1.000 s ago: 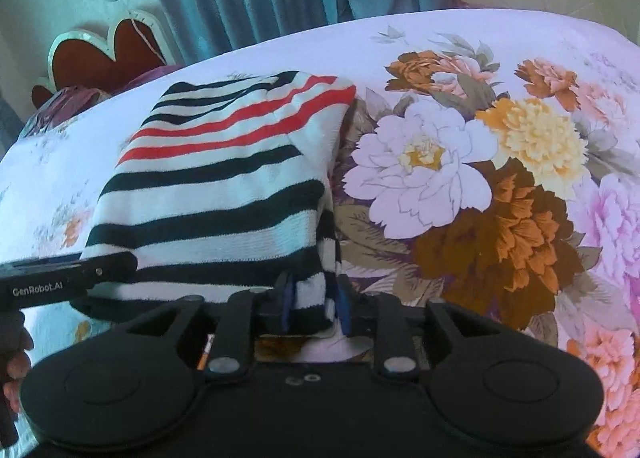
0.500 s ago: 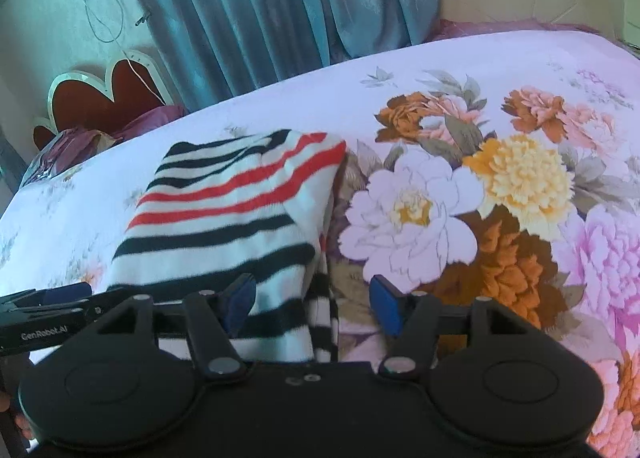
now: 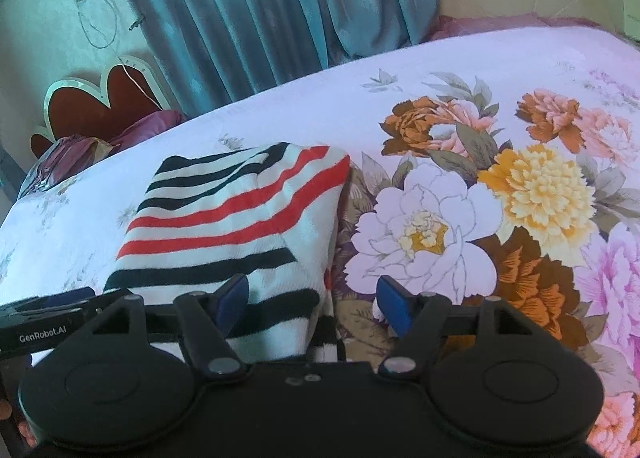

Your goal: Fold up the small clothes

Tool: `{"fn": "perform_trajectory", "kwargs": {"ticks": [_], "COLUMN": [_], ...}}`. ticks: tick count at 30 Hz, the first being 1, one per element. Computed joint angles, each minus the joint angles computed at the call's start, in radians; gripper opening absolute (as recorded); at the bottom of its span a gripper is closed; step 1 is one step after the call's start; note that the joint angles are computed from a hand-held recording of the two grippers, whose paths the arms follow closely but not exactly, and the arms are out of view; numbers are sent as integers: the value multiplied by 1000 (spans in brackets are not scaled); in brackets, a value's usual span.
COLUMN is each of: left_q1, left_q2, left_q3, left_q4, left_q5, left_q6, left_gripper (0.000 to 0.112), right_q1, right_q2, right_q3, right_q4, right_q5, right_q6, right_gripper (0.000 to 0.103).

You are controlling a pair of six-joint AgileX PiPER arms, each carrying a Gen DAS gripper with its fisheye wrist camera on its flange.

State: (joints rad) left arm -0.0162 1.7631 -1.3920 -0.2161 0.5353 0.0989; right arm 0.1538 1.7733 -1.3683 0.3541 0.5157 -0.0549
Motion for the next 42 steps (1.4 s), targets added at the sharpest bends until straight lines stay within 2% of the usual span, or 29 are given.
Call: {"fn": "perform_trajectory", "kwargs": {"ticks": [4,6,13,16,19,23,25,27,29,31,33,35,37,42], "left_q1": [15,20,64,79,90,85,78,75,74,72,65,59,48,35], "left_q2": [41,65,160,197,233,247,244,236,232,235,237,228,211,175], "left_q3": [-44,-73,-165,-195,-226,-242,-241,-239,-241,-250,-259,-254,-244,-222], "left_q4": [-76,-91,-271,-334,-383,-382,-374,-361,-353,-340,-316,-296,-269,-238], "left_q5": [30,50,129,159,183,182,173,167,168,172,170,167,157,137], "left_q6": [48,51,169,201,225,219,212,202,202,195,178,163,155,152], "left_gripper": [81,88,89,89,88,88,82,76,74,74,73,69,65,59], "right_q1": [-18,-30,-69,-88,-88,-79,-78,-86,-92,-94,-89,-77,-67,-59], "right_q2": [49,80,216,278,303,338,342,341,344,350,355,350,327,268], "right_q3": [-57,-97,-246,-296,-310,-368,-378,-384,-391,-393,-389,-392,-374,-297], "right_q4": [38,67,209,303,358,347,345,365,366,370,376,344,319,350], "right_q5": [28,58,176,230,230,256,270,290,300,299,284,277,261,200], "right_q6": [-19,-42,-138,-187,-249,-254,-260,-273,-286,-287,-280,-252,-236,-257], "right_gripper": [75,76,76,72,67,61,47,42,42,47,48,46,39,35]}}
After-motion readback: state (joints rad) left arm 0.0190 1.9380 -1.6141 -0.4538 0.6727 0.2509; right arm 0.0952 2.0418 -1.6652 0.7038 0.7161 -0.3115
